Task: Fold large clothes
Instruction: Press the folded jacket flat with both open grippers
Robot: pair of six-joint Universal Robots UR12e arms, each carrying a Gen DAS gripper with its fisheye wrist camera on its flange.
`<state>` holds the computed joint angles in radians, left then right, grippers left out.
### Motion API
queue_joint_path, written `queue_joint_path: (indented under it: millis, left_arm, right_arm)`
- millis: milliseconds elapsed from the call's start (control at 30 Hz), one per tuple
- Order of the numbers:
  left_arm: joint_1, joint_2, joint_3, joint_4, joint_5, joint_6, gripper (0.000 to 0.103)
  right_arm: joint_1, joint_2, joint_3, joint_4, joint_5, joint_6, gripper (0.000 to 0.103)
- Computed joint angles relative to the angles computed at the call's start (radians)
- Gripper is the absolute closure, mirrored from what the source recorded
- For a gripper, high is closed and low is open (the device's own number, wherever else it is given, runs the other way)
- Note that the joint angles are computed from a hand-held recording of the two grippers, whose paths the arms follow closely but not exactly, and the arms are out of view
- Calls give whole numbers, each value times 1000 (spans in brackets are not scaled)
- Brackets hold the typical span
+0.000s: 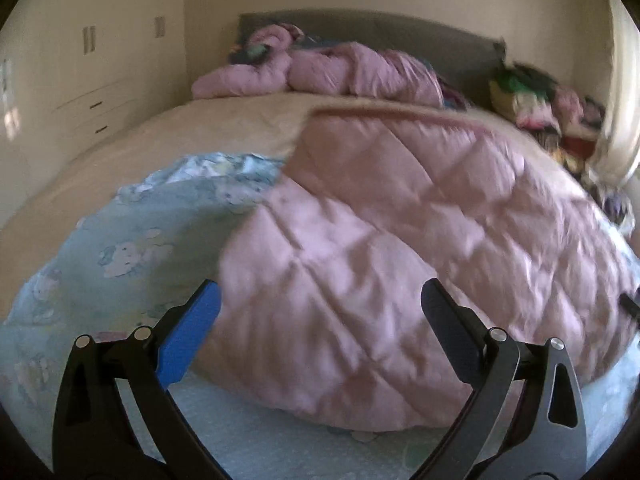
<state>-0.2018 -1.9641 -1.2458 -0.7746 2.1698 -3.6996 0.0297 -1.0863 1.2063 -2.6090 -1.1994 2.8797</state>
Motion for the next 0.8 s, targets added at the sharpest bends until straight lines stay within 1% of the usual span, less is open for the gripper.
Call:
queue_joint_path:
  millis: [67,100,133,167,200,233,267,300,333,400,467,533,633,667,733,767,800]
  left_arm:
    - [-2,-17,13,-10,8,11,9]
    - [0,-22,15,-4,1,12,9]
    - [7,-27,20,-9,-20,12,10]
    - [16,-33,30,-28,-41,9,9]
    - [21,-34,30,-38,-52,6,9]
    - [27,-40,38,-45,-60,8,9]
    - [35,-46,41,-36,-67,12,8]
    - [38,-49,45,-36,-72,12,8]
    - [45,-53,50,-37,-84,14,8]
    - [55,-60,58,-42,-104,24,8]
    - [64,-68,65,-48,-119,29,8]
    - [80,-72,74,-73,-158,9,8]
    - [102,-75,76,-81,-203,-20,8]
    - [110,-73,66,-71,-220,-34,8]
    - [121,-66,45,-42,-255,-62,8]
    - [127,-62,32,-22,-277,-74,8]
    - [127,-60,28,-19,-283,-77,8]
  right_arm:
    - [-10,5,-11,8,7,22,6]
    - [-16,5,-11,3,16,31,5]
    - [-19,13,-29,19,19,30,5]
    - [-19,22,-48,50,8,19,5]
    - [-15,38,-82,100,-24,15,5]
    - [-12,52,-106,130,-51,25,5]
    - [-14,74,-147,189,-51,39,5]
    - [-18,94,-179,226,-38,55,5]
    - [-18,109,-199,238,-37,64,5]
    - [-18,145,-260,295,-41,59,5]
    - [-14,181,-323,351,-50,73,5]
    - [-10,213,-377,389,-61,82,5]
    - [-4,265,-468,485,-67,75,4]
    - [-4,286,-506,521,-62,78,4]
    - [-5,311,-551,564,-51,88,4]
    - [-3,315,-556,566,-51,92,4]
    - [-2,318,-559,567,-55,91,4]
